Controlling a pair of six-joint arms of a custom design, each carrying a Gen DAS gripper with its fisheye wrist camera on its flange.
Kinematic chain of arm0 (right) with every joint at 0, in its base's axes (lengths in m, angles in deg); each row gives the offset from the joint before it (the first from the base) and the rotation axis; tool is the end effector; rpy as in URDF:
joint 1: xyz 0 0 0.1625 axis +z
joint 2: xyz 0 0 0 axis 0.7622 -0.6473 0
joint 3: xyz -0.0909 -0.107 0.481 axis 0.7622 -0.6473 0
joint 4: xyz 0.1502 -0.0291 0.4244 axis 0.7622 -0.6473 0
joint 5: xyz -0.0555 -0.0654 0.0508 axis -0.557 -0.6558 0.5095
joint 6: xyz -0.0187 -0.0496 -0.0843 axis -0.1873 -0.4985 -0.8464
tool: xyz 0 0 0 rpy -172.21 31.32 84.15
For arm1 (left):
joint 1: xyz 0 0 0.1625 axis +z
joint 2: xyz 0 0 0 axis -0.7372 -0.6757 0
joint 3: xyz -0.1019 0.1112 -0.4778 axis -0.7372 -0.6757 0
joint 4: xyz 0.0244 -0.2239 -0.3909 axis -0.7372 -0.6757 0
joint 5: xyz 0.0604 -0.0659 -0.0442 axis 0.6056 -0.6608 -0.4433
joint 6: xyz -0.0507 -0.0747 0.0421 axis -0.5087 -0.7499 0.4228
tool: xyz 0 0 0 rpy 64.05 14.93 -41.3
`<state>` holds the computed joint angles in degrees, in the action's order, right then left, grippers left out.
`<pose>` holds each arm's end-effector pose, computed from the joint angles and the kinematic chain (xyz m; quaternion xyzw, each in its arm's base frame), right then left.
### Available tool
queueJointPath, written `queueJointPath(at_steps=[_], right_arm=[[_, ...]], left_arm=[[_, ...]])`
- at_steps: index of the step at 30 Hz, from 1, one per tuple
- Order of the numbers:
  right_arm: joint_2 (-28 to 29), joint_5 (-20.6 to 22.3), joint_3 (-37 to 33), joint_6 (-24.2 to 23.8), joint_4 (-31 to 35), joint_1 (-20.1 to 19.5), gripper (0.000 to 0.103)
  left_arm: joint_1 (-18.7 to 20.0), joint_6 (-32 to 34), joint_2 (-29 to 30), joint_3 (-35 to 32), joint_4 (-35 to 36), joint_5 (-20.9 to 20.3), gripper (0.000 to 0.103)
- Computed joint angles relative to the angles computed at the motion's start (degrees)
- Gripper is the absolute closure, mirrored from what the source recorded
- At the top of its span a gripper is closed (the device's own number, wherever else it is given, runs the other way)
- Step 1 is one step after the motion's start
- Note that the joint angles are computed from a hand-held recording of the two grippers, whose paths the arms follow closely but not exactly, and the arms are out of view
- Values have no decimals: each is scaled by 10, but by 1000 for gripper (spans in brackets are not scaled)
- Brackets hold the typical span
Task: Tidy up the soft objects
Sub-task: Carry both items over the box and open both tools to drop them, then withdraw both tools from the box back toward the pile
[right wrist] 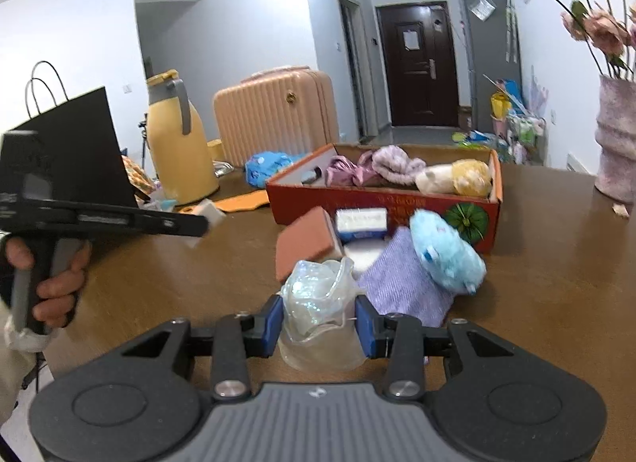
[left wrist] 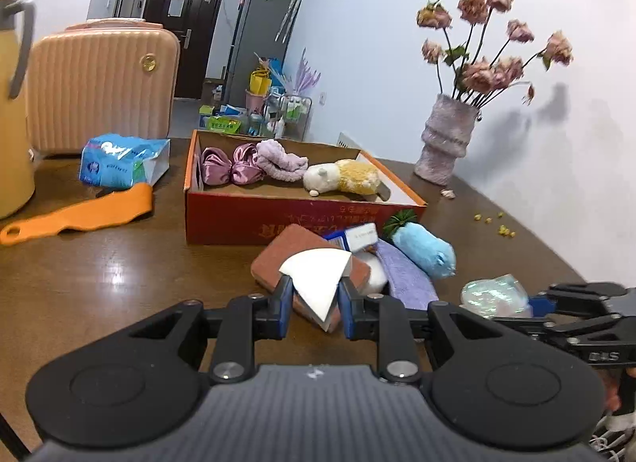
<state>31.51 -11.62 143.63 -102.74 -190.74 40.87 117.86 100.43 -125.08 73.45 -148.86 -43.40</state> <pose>0.1368 -0.6214 0.0858 0.3310 -0.8580 0.3633 0.1490 -0.0582 -0.6537 0.1836 0.2715 0.8666 -0.3873 0.1593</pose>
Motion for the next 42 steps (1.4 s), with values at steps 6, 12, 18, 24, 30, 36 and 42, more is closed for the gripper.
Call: queueJointPath(at_steps=[6, 12, 18, 24, 30, 36, 42], right_arm=[[-1, -3, -60, -34, 37, 22, 65], [41, 13, -190, -13, 109, 29, 65], [138, -8, -418, 42, 300, 36, 65], [269, -62, -682, 94, 499, 39, 65], [372, -112, -900, 133, 696, 39, 58], [406, -132, -976, 162, 777, 42, 40], [295, -47, -757, 178, 618, 30, 26]], left_arm=[[15, 11, 35, -80, 15, -43, 78], [26, 46, 90, -211, 93, 2, 78], [37, 68, 154, -367, 221, 39, 78], [41, 121, 221, -483, 305, 106, 77], [49, 132, 267, -567, 366, 146, 62], [54, 121, 251, -546, 357, 115, 51], [50, 101, 197, -460, 308, 90, 42]])
